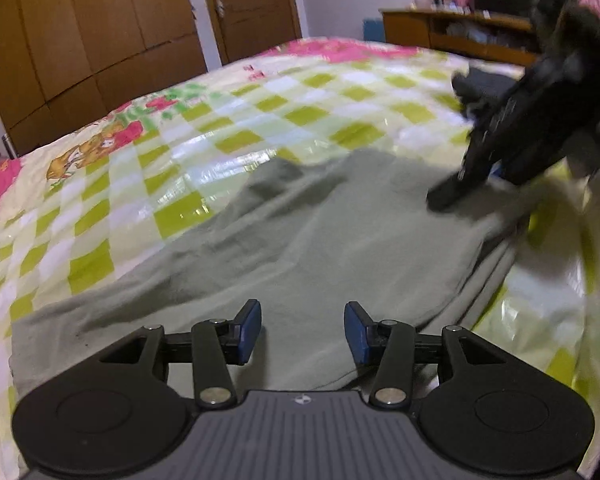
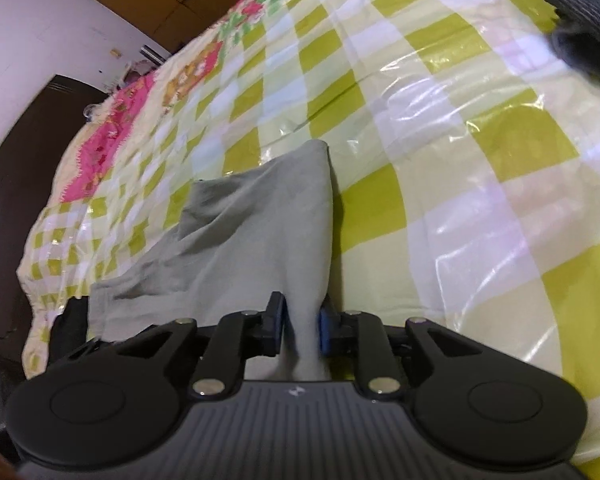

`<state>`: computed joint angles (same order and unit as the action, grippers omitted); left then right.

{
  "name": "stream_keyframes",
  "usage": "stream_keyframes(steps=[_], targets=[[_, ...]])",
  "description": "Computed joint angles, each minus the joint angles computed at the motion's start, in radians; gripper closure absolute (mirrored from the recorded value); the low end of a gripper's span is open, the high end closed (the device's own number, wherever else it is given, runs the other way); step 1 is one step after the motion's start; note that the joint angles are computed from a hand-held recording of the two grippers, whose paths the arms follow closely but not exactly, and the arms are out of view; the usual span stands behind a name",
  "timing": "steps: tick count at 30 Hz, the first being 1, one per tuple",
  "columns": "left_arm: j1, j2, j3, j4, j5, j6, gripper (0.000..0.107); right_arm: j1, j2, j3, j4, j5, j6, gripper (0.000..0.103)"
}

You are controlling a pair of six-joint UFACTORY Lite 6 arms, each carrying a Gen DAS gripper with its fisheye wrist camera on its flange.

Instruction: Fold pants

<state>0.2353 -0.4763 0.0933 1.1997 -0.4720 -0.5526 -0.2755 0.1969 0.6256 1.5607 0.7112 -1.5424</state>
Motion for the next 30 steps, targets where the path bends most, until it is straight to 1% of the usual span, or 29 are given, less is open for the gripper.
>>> stream_keyframes(steps=[2,3,5,6,7,8,10,12,13,15,16,19,22,25,28,30], targets=[[0.027,0.006,0.000,-0.023,-0.028,0.027,0.048,0.025,0.033,0.028,0.012,-0.021,0.025,0.080],[0.035,0.044,0.011,-0.060,-0.041,0.071,0.047,0.037,0.040,0.036,0.022,-0.035,0.035,0.080],[0.010,0.131,0.035,-0.126,-0.011,0.135,0.047,0.064,0.026,0.030,0.051,-0.062,0.033,0.080],[0.027,0.146,0.022,-0.149,-0.035,0.176,0.047,0.082,0.012,0.025,0.060,-0.083,0.038,0.085],[0.052,0.131,0.005,-0.129,-0.058,0.175,0.047,0.095,-0.004,0.018,0.063,-0.096,0.052,0.089],[0.079,0.107,-0.005,-0.071,-0.070,0.134,0.047,0.101,-0.024,0.012,0.055,-0.093,0.072,0.096],[0.155,0.053,-0.016,0.068,-0.108,0.032,0.047,0.118,-0.094,-0.011,0.052,-0.104,0.091,0.097],[0.235,0.008,-0.023,0.169,-0.143,-0.028,0.047,0.149,-0.186,-0.028,0.023,-0.127,0.138,0.098],[0.305,-0.019,-0.026,0.238,-0.176,-0.057,0.047,0.169,-0.223,-0.028,0.004,-0.138,0.172,0.098],[0.445,-0.031,-0.013,0.344,-0.242,-0.083,0.047,0.227,-0.300,-0.021,-0.032,-0.159,0.234,0.098],[0.501,-0.014,0.003,0.375,-0.257,-0.078,0.047,0.261,-0.327,-0.012,-0.047,-0.171,0.265,0.098],[0.645,0.054,0.044,0.397,-0.266,-0.003,0.047,0.395,-0.365,0.042,-0.093,-0.234,0.367,0.098],[0.792,0.127,0.091,0.449,-0.304,0.033,0.047,0.545,-0.327,0.125,-0.118,-0.296,0.431,0.098],[0.894,0.198,0.138,0.499,-0.324,0.031,0.047,0.701,-0.240,0.229,-0.158,-0.375,0.483,0.098],[0.936,0.279,0.186,0.540,-0.340,0.006,0.047,0.839,-0.119,0.344,-0.247,-0.441,0.580,0.098],[0.943,0.329,0.216,0.559,-0.339,-0.017,0.047,0.905,-0.022,0.436,-0.328,-0.453,0.672,0.098]])
